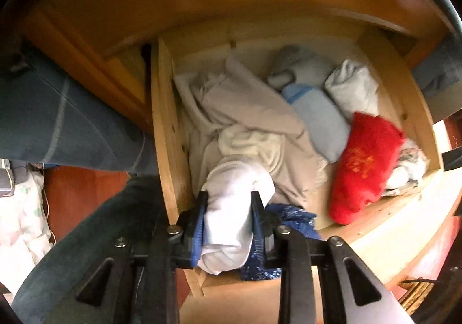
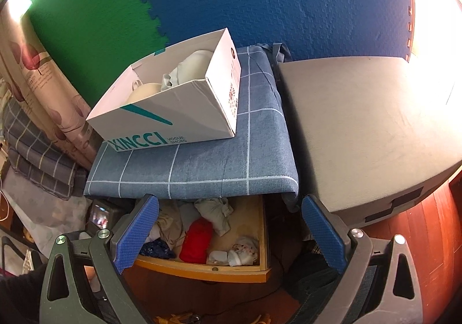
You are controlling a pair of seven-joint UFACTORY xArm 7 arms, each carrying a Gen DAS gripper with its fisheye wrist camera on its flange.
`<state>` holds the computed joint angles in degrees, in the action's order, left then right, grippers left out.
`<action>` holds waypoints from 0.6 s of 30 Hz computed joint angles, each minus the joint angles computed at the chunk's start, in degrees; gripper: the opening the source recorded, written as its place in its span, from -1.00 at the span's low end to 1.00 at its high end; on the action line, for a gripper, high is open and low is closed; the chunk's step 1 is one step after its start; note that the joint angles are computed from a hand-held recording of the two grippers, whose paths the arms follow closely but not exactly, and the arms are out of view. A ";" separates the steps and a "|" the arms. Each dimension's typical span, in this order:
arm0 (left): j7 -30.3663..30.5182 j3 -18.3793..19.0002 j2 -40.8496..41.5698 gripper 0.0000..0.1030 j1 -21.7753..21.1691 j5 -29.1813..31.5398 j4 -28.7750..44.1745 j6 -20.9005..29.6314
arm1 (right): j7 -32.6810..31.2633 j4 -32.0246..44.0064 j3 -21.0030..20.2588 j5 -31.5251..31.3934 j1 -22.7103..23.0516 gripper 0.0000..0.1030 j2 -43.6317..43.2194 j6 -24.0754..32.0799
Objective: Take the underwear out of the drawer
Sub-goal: 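Lift the white rolled sock with the left gripper and carry it over the box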
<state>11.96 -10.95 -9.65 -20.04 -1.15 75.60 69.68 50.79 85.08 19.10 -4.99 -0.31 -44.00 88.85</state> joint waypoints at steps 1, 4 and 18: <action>0.26 0.17 -0.61 -0.45 -0.07 -0.79 0.26 0.21 | 0.01 -0.04 -0.02 -0.15 -0.07 0.92 -0.06 0.13; 0.57 0.60 -3.13 -0.45 0.07 -2.22 0.01 0.32 | 0.01 -1.20 -0.12 -0.53 -0.15 0.92 -0.97 0.46; 2.66 3.50 -11.36 -0.45 2.50 -8.00 7.42 3.75 | 1.41 -15.46 -1.69 -0.68 0.19 0.92 -8.96 -0.83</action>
<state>14.62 -7.45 -21.02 -17.54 -9.16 83.01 73.43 52.20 69.62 17.41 -5.67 -0.12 -52.96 88.02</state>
